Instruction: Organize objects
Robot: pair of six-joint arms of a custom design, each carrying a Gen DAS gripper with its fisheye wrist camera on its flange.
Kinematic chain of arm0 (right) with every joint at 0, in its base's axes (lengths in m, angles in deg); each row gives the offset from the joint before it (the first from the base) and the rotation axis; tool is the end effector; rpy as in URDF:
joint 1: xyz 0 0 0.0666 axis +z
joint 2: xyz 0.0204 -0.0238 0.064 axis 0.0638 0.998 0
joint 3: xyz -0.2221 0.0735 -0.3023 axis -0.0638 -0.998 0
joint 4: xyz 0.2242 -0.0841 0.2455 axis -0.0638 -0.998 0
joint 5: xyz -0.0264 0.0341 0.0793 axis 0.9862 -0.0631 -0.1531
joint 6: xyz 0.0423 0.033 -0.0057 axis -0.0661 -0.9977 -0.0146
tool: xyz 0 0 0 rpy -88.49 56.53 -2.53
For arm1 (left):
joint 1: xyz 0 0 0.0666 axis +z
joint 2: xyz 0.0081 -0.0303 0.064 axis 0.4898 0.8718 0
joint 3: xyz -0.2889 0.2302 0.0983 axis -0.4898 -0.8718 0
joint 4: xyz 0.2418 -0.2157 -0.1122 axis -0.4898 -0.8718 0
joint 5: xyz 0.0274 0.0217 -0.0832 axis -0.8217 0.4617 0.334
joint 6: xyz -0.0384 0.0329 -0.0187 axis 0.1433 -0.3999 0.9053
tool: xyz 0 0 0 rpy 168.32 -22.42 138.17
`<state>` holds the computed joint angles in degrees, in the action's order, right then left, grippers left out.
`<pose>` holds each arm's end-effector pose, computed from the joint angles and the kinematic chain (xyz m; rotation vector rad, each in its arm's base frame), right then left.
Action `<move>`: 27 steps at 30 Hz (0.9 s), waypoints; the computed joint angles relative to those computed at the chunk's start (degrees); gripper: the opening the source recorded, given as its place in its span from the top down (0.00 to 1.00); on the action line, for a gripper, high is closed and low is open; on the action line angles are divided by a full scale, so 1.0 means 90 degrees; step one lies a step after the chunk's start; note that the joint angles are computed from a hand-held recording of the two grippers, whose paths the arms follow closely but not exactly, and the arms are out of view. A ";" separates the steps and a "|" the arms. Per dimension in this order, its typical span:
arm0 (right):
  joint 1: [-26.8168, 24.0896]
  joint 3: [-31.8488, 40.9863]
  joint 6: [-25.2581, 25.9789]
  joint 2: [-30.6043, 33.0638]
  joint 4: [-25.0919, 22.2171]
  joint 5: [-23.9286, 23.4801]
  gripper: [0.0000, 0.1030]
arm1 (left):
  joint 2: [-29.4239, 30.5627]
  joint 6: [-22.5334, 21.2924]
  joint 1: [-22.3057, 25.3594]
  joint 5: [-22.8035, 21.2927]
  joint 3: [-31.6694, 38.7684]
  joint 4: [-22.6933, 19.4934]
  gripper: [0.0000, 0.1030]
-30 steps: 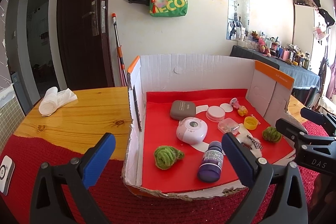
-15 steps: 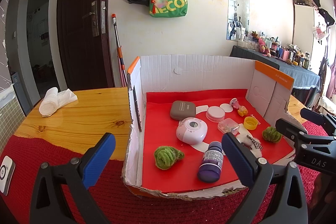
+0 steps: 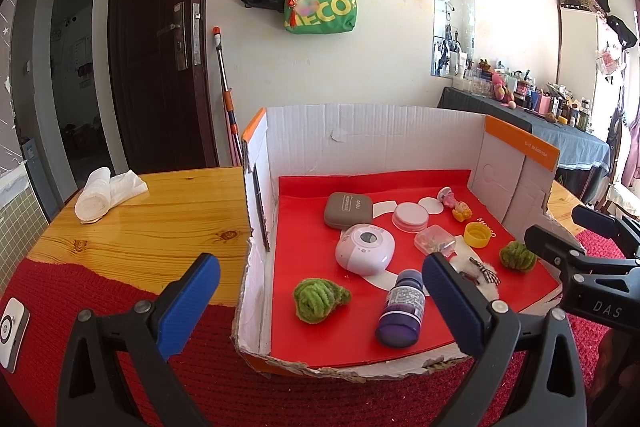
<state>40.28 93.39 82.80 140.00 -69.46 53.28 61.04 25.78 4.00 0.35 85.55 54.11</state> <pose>0.3258 0.2675 0.4509 -1.5162 1.4932 0.6939 0.3281 -0.1452 0.4707 0.0468 2.0893 -0.1223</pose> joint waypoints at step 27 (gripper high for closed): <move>-0.0218 0.0120 0.0029 -0.0128 -0.0292 -0.0383 0.09 | -0.0229 -0.0269 -0.0236 -0.0513 -0.0071 0.0181 0.00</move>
